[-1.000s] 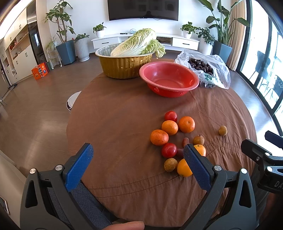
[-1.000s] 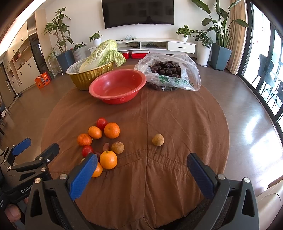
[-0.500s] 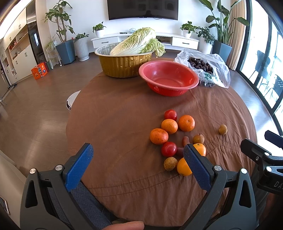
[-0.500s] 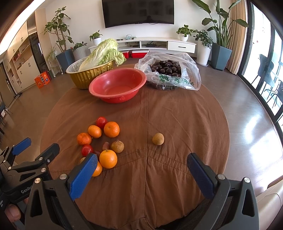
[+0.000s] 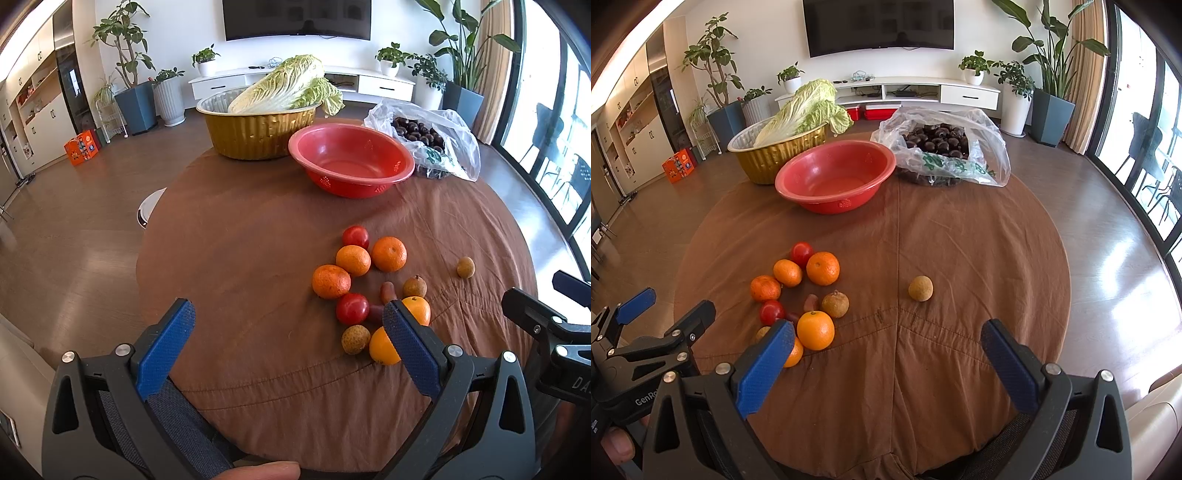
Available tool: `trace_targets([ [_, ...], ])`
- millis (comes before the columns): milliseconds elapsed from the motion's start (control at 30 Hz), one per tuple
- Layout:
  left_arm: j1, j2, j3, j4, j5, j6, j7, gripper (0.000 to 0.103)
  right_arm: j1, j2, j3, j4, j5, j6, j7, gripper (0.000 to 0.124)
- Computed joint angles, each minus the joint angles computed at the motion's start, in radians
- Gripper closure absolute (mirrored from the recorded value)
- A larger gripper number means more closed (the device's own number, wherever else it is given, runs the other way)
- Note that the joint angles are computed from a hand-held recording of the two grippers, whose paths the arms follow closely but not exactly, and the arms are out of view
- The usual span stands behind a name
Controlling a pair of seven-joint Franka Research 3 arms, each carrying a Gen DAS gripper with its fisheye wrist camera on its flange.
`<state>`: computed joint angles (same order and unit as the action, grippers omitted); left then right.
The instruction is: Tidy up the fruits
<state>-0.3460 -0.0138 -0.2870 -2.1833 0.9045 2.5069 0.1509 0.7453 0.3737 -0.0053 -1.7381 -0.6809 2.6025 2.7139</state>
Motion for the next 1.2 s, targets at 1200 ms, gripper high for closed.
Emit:
trace_targets([
  [1200,-0.006,0.015,0.004,-0.002,-0.023,0.005,0.03,0.0,0.0,0.004,-0.001,-0.002,0.008,0.002,-0.004,0.021],
])
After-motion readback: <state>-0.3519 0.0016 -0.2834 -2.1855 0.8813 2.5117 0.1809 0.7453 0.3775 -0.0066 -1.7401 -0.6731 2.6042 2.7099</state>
